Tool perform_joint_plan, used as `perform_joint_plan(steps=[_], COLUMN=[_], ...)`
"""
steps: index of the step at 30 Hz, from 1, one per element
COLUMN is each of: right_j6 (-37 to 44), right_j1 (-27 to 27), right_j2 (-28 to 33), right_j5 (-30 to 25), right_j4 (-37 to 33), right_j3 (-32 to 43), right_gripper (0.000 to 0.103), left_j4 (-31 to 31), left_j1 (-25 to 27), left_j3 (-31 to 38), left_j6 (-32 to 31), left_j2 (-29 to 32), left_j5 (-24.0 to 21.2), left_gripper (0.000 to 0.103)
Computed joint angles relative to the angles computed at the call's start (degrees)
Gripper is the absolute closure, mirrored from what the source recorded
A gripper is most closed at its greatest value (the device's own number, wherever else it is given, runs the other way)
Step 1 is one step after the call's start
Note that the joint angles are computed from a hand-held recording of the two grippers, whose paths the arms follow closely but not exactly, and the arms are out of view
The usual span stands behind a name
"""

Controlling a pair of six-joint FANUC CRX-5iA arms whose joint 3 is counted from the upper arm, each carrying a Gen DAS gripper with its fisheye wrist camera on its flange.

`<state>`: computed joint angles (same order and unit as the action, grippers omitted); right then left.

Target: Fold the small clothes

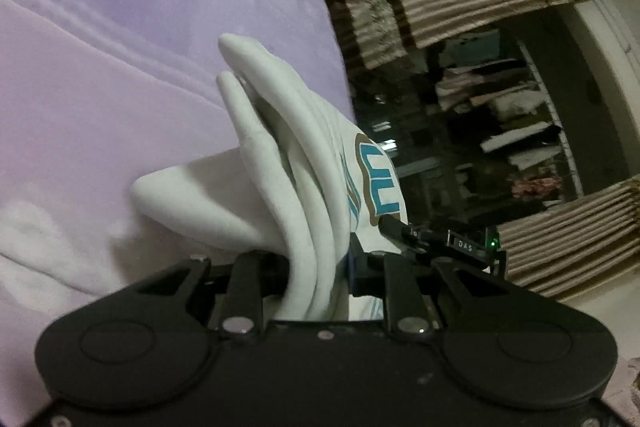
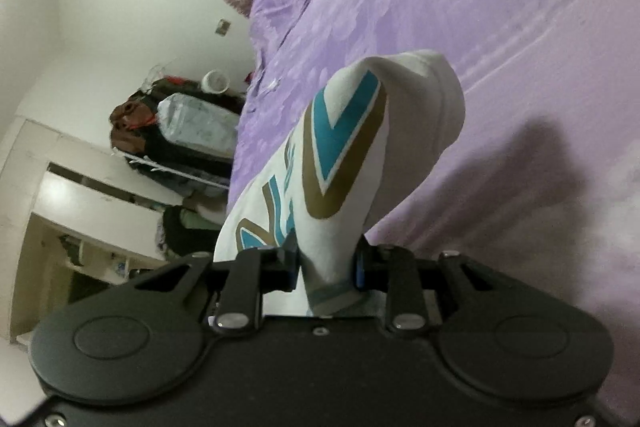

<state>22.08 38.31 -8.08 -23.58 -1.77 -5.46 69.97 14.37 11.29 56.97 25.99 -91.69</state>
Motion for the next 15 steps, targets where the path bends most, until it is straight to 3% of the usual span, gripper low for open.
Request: perform_joint_plan(steps=[4, 8, 15], right_j6=[-6.2, -9.7, -8.4], right_j1=[0.6, 0.7, -4.4], right_j2=[-8.5, -14.2, -17.3], right_j5=[-6.5, -12.9, -14.2], right_j4=[7.9, 10.3, 2.0], right_j3=[-5.0, -9.0, -17.4], right_gripper=[0.080, 0.080, 0.079], left_j4=[2.1, 1.4, -8.7], left_j1=[-4.0, -8.7, -13.5], left_j3=[-4.7, -6.9, -10.6], left_j6=[2.1, 3.5, 6.6], left_j2=[-2.5, -2.6, -2.7], left_j5=[0.6, 2.5, 10.0], left_gripper=[0.083, 0.083, 0.081])
